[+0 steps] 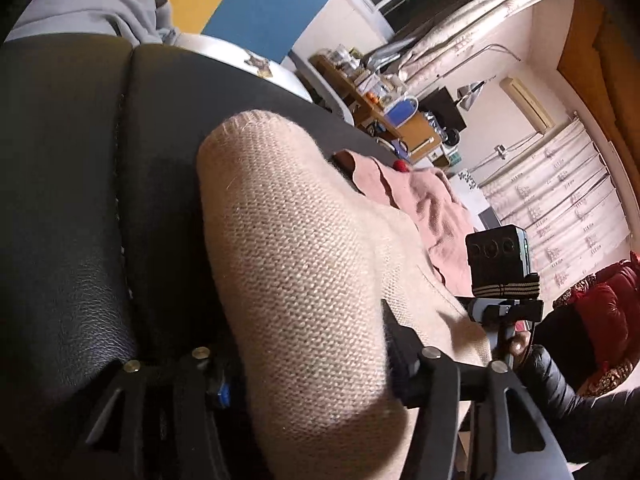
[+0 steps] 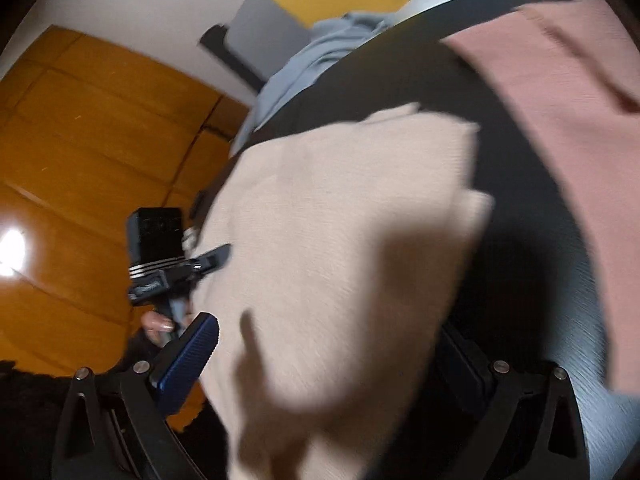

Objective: Fold clothes

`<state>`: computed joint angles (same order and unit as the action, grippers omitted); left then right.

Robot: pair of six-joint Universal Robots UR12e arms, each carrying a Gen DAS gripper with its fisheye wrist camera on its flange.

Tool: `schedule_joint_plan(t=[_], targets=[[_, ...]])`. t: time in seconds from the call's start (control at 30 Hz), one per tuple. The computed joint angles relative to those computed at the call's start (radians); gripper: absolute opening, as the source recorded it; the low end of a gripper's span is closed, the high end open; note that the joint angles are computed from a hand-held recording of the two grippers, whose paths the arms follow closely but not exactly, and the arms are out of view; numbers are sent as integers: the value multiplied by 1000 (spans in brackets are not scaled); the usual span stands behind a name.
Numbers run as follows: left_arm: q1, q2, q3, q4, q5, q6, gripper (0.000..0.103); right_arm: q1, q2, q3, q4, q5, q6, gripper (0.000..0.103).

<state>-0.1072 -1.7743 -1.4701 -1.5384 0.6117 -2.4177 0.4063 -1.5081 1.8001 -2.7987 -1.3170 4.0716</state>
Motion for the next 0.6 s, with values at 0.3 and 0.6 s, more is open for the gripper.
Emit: schedule_joint_plan(t=[0.3, 0.6], targets=[[8, 32, -54, 116, -10, -120, 50, 43, 5, -27, 80, -130, 22, 45], [144, 169, -163, 166, -164, -117, 44, 67, 56, -62, -39, -54, 28, 44]])
